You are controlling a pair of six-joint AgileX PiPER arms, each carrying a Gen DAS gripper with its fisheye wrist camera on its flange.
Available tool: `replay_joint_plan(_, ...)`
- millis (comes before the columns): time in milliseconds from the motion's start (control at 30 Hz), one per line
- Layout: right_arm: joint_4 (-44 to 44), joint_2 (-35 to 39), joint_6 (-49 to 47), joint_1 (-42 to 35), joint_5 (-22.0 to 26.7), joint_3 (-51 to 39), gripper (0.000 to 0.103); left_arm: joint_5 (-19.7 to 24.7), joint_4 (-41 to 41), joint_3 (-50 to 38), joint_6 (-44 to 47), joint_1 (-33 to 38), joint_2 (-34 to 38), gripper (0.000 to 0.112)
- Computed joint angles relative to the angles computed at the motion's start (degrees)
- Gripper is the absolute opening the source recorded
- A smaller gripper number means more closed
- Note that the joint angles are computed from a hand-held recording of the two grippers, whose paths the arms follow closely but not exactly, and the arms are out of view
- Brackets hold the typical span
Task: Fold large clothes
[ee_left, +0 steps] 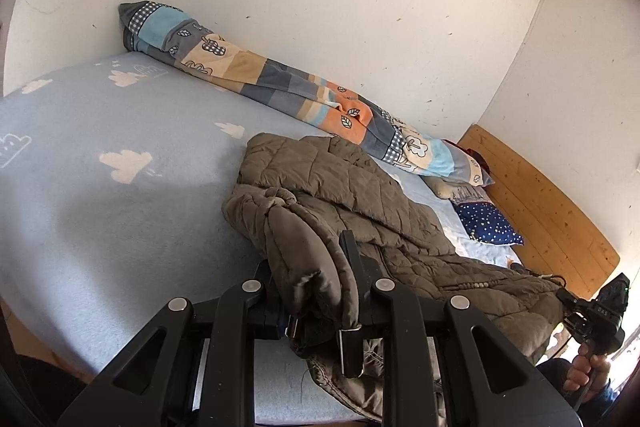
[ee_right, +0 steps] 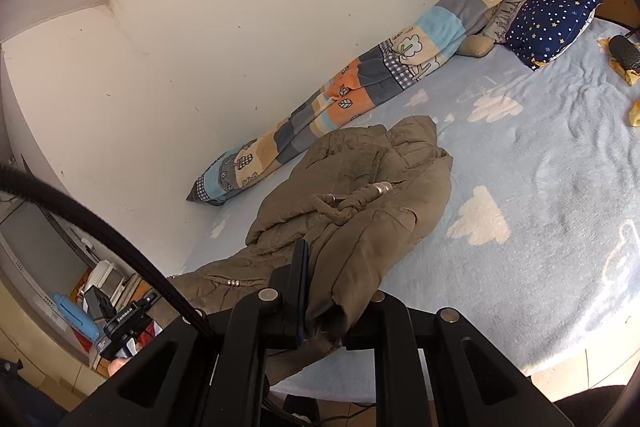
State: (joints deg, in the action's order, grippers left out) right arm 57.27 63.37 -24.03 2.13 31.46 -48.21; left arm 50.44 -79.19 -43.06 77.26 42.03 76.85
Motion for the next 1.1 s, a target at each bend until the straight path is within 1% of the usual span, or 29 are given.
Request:
replay_joint_plan(133,0.00,-0.87,0.04,-0.72,1.03,-0.30,0.012,-0.99,0.75,-2.08,-1.50,-1.17,0.28,0.021)
replay_joint_plan(267,1.15,1.66,-1.81,-1.04,1.50,-3.63,0.012,-3.90,1.13,-5.93,-3.04,-4.14,1.37,0.021)
replay_joint_plan(467,2.26,7.61,-3.25,-1.80,1.91,-11.83,0.012,-7.94,0.94,-12.91,-7.20,-7.82,5.28,0.021)
replay_joint_plan(533,3.63,10.03,-4.37,-2.57,2.60,-14.69,0.012,-9.15,1.57,-15.38,-8.94,-9.06,6.79,0.021)
replay_joint_plan(733,3.87,17.33,-3.87,-3.28,2.94,-23.68,0.012,-12.93,4.49,-24.70,-15.10,-13.08,12.53,0.021)
replay_joint_plan(833,2.66,21.74,-2.44,-3.19,2.82,-29.39,0.012,-15.17,6.66,-30.21,-19.27,-15.23,16.28,0.021)
replay_joint_plan(900,1.94,24.75,-1.50,-3.11,2.99,-33.31,0.012,-16.27,9.39,-34.24,-22.92,-16.55,18.98,0.021)
replay_joint_plan(933,1.10,26.71,-0.50,-3.05,3.07,-35.92,0.012,-17.20,11.58,-37.19,-26.23,-17.52,21.01,0.021)
replay_joint_plan(1100,-5.24,37.42,6.94,-2.22,3.99,-50.51,0.012,-17.98,20.72,-50.08,-39.03,-20.14,29.64,0.021)
